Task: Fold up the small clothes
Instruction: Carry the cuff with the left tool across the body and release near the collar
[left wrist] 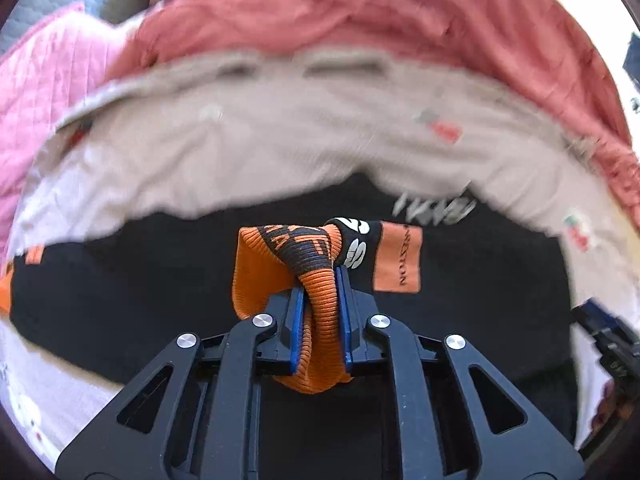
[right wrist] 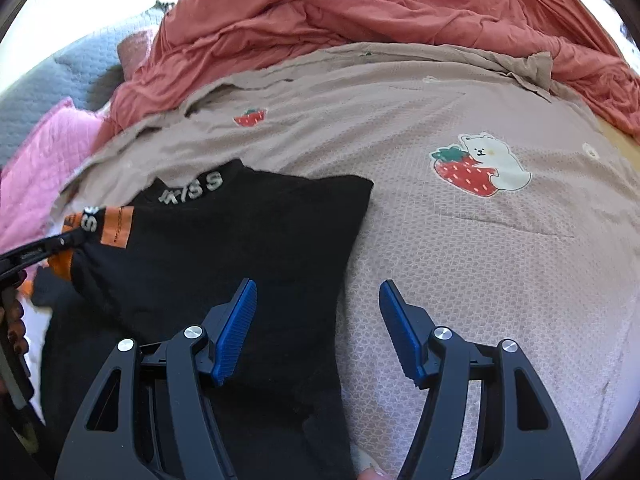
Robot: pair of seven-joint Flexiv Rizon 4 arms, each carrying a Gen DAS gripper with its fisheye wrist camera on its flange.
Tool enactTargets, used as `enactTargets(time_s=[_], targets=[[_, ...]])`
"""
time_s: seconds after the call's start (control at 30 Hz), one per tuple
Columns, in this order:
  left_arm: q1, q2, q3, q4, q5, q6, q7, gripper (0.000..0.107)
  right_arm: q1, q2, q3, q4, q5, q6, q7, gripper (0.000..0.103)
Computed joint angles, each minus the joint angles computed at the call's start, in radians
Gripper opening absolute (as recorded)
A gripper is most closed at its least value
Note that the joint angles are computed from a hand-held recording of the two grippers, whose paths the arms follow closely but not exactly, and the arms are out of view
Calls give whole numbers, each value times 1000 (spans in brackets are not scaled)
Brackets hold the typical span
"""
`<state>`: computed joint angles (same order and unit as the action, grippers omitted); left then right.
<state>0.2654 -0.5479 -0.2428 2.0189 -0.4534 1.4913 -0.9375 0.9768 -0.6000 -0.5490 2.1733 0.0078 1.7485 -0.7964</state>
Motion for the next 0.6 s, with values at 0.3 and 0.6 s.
enactTargets(time_s=[0.3,0.6], targets=[[99,-27,-89,30,-48,38,31,29,91,-42,-72,-12,6,37,-61,62],[206,36,-235,143,103,231,16,28,-97,-8,143,-71,-70,-81,-96,62]])
